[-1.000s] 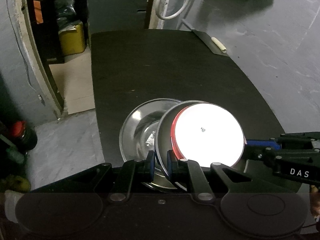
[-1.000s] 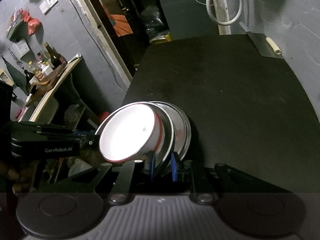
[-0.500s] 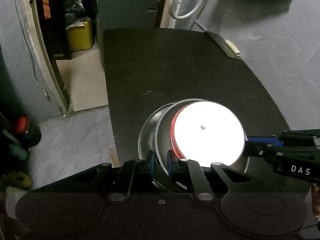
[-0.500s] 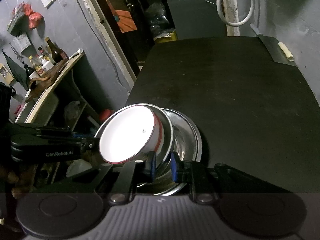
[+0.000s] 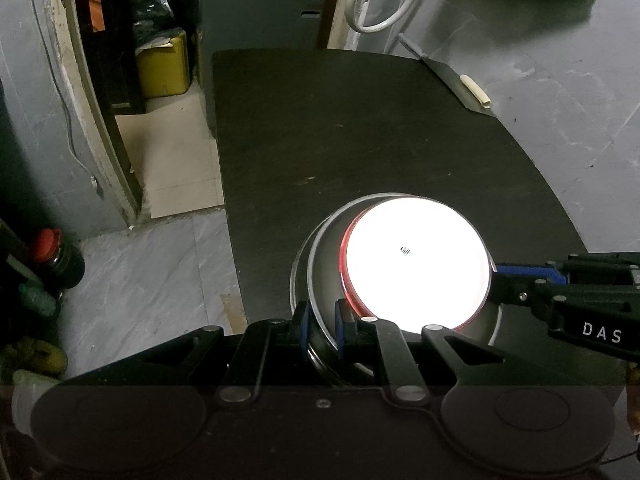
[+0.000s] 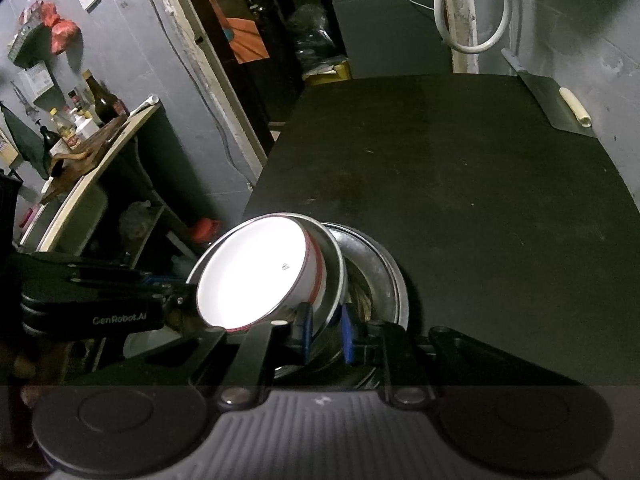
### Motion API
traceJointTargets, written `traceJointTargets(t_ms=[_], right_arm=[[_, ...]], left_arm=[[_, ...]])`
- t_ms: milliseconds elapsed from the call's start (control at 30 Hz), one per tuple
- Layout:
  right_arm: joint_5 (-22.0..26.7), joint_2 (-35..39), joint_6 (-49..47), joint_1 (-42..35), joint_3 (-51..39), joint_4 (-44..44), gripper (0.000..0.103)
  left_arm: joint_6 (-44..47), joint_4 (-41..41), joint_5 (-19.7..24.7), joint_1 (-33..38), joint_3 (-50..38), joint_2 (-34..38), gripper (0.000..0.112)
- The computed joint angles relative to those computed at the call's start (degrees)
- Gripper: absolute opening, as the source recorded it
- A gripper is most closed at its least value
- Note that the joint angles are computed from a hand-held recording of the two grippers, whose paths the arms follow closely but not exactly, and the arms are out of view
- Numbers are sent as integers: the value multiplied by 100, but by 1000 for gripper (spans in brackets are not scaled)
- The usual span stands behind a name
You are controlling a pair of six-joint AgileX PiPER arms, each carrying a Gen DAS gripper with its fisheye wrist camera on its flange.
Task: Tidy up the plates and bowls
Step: 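Lower the nested bowls onto the steel plate stack with the left tool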
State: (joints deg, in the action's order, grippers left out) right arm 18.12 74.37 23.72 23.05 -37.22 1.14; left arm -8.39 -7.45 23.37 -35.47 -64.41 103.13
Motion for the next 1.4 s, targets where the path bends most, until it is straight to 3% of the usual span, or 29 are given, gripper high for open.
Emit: traceJointTargets(t_ms=[700,1233,1400], right_arm=[[-71,229,3007,507,48,-2322,17],[262,200,6530,1239,297,-4897,16],[340,183,7209,1361,382,-5413,16]], left_arm=[[868,-453,-147,120,-65,191,14],[1785,-1052,-204,221,-32,203,14],[1888,-1111,-231,231,-22,210,14]])
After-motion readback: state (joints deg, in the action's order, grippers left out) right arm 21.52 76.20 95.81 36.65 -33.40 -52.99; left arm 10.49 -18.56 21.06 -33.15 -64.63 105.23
